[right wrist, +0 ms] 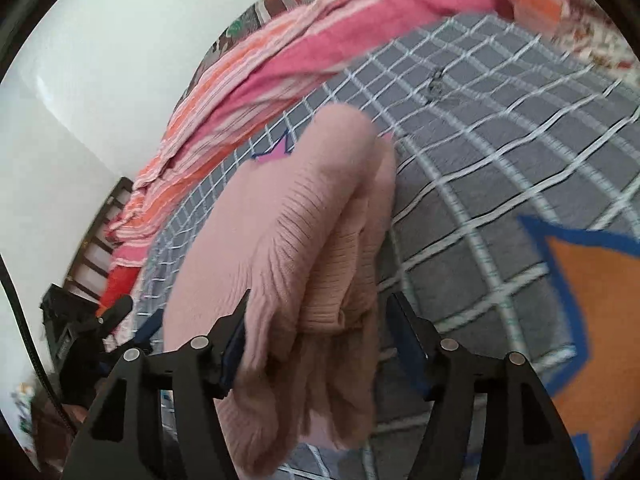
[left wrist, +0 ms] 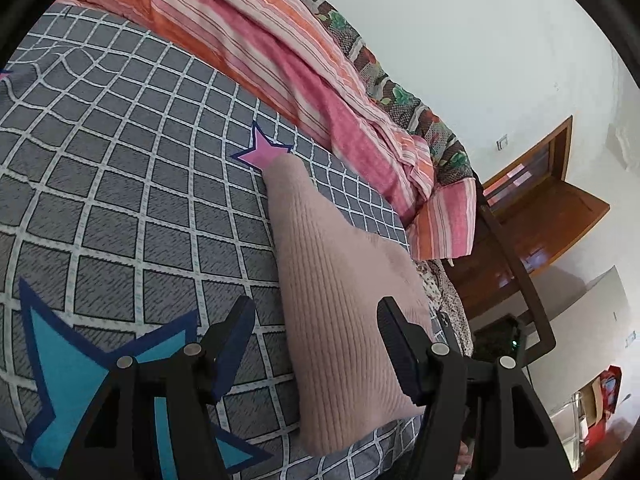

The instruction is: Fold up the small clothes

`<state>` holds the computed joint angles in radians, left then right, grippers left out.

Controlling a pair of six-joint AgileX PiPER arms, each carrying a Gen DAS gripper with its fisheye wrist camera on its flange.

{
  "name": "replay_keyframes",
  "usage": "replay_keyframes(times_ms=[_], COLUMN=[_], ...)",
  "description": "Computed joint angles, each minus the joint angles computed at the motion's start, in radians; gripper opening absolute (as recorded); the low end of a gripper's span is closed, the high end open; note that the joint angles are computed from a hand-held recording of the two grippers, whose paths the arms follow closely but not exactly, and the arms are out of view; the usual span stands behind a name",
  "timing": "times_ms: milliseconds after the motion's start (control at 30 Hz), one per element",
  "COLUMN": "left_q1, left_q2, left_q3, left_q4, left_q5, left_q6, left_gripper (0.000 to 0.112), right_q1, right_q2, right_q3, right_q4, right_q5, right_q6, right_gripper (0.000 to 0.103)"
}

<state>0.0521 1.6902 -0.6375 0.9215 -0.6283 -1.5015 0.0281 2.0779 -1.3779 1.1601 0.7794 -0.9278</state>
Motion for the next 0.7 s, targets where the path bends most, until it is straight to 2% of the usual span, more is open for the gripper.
replay_keyframes(times_ms=[100, 267, 333, 400, 567, 633, 700], left_q1=[0.01, 0.051, 0.068, 0.08, 0.115, 0.135, 0.169], left_q2=[0.004, 0.013, 0.008, -0.004, -0.071, -0.105, -0.128], left_q3=[-0.006, -0.002, 0.008, 0.023, 0.072, 0.095, 0.118], left_q4=[0.024, 0.064, 0.079, 0.085, 0.121, 0.139, 0.165], left_q5=[-0.008, -0.049, -0.061, -0.071, -0.058, -0.044, -0.058], left_q6=[0.005, -0.009, -0.02, -0.021, -0.037, -0.047, -0.063], left_gripper=[0.061, 0.061, 0.061, 0.061, 0.061, 0.061, 0.061], right_q1=[0.009, 0.013, 0.025, 0.029, 0.054, 0.08, 0.135], right_q2=[0.033, 0.103, 0.099, 0.076, -0.03, -0.072, -0.118], right_q3=[-0.036, -0.133, -0.144, -0.122, -0.06, -0.068, -0.101], right_q4=[0.01, -0.016, -0.035, -0.028, 0.012, 0.002, -0.093], right_q5=[0.012, 0.066, 0.067, 0.058, 0.031, 0.029, -0.008], right_q6=[0.009, 0.081, 0.09, 0.065, 0.044, 0.09, 0.207], right_gripper=[0.071, 0.071, 0.06, 0.043, 0.036, 0.035, 0.035])
